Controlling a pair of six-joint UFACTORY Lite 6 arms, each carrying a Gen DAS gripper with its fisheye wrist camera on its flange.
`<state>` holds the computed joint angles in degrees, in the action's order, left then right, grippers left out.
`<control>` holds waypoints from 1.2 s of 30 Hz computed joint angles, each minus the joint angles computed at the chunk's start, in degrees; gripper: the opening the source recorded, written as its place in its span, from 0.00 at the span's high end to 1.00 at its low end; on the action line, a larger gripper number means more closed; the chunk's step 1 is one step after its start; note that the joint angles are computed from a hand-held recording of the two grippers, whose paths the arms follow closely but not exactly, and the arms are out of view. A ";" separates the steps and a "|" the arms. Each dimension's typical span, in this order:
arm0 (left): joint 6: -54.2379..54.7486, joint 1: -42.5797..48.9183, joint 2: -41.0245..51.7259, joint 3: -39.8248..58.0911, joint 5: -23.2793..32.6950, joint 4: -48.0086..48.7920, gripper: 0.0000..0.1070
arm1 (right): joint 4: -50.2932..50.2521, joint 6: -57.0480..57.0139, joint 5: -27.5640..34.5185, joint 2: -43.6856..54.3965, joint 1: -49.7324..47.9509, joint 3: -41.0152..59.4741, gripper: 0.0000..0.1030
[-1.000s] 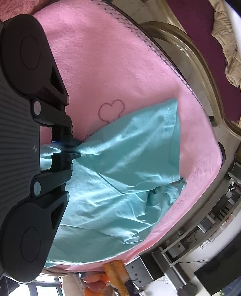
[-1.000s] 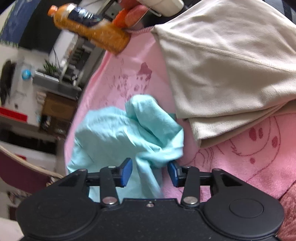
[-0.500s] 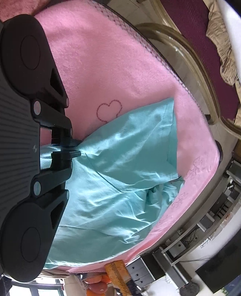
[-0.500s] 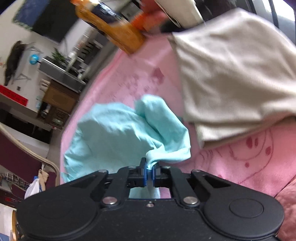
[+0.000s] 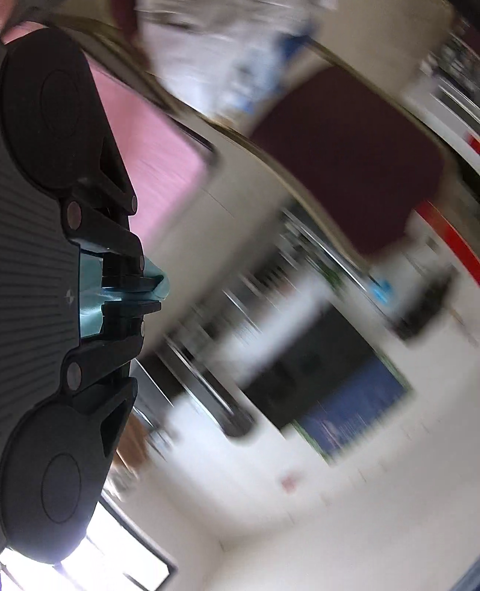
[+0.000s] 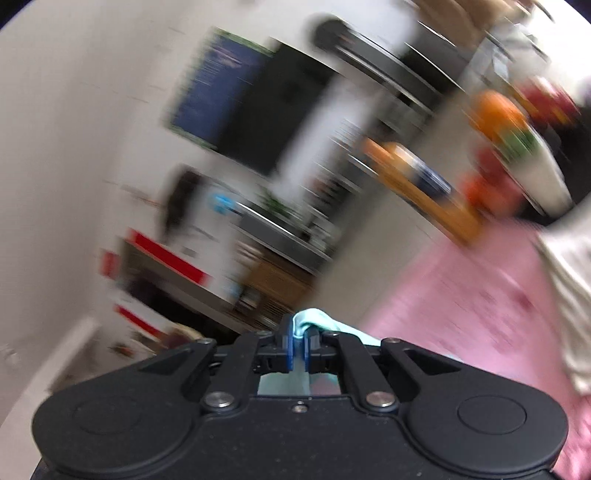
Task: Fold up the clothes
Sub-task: 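Lift the teal shirt with both grippers and swing it over the blanket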
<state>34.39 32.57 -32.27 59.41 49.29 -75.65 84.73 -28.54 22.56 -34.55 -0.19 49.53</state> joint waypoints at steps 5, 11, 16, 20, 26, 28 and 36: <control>-1.37 18.57 -4.59 9.58 16.80 -10.51 0.97 | -11.51 9.30 -0.34 -7.36 0.55 10.38 0.95; -3.60 11.34 -0.46 19.80 10.29 -6.68 0.97 | -24.71 18.89 1.21 -3.35 0.80 22.59 0.95; -15.06 -15.11 14.85 27.32 -12.13 19.48 0.97 | -42.02 32.44 -2.20 13.61 6.03 32.76 0.95; -26.77 -21.46 35.68 40.13 -16.18 36.68 0.97 | -50.92 41.00 -3.52 33.85 8.23 43.91 0.95; -40.00 -24.48 61.75 73.66 -15.70 51.52 0.97 | -72.53 61.70 1.74 60.60 11.84 75.45 0.95; -35.87 -24.19 60.15 74.22 -18.49 48.07 0.97 | -73.04 58.54 -0.71 60.92 12.16 79.29 0.95; 1.90 -22.31 36.95 29.21 -28.29 13.47 0.97 | -36.05 16.48 -10.23 36.99 8.11 38.22 0.95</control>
<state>36.29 10.25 4.68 88.63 20.99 -62.18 48.68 -12.06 12.33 2.44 7.93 87.76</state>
